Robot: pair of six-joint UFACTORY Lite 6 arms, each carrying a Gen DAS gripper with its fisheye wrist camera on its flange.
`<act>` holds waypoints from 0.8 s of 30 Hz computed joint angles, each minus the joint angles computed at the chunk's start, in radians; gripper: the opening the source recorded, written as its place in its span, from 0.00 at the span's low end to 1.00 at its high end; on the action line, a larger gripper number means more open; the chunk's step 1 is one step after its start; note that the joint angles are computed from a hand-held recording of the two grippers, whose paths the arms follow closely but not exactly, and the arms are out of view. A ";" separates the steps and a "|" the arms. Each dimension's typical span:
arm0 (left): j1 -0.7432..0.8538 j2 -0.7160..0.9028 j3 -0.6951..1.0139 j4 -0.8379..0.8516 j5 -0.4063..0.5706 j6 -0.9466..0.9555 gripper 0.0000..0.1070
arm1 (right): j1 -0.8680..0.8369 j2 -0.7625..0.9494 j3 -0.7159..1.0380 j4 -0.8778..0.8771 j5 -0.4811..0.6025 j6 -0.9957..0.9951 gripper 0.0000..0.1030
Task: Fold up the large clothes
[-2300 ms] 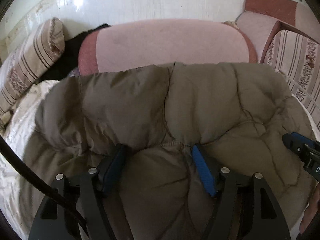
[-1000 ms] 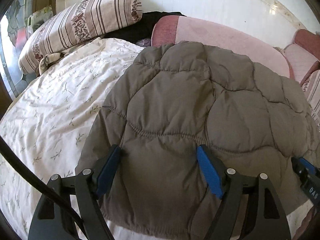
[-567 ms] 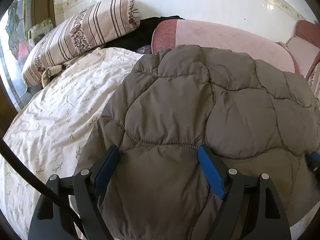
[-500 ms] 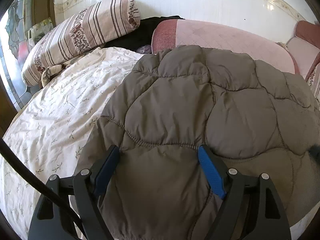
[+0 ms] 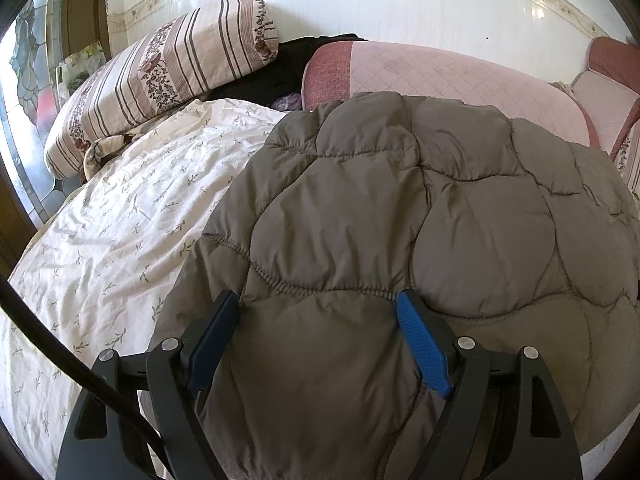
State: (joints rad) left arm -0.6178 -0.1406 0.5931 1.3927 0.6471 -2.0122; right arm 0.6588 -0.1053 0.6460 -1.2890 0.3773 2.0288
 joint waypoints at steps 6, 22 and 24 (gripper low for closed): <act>0.004 0.000 0.000 0.001 -0.005 0.001 0.75 | -0.013 -0.098 -0.042 0.017 -0.003 -0.011 0.31; 0.009 -0.004 -0.004 0.006 -0.005 0.000 0.76 | -0.195 -0.092 -0.060 0.064 -0.103 -0.073 0.30; 0.003 -0.004 -0.005 0.008 0.001 -0.012 0.76 | -0.135 -0.118 -0.056 0.038 -0.024 -0.040 0.30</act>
State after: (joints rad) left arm -0.6145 -0.1449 0.5883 1.4011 0.6479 -2.0242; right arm 0.5242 -0.2237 0.5902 -1.2515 0.3529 1.9891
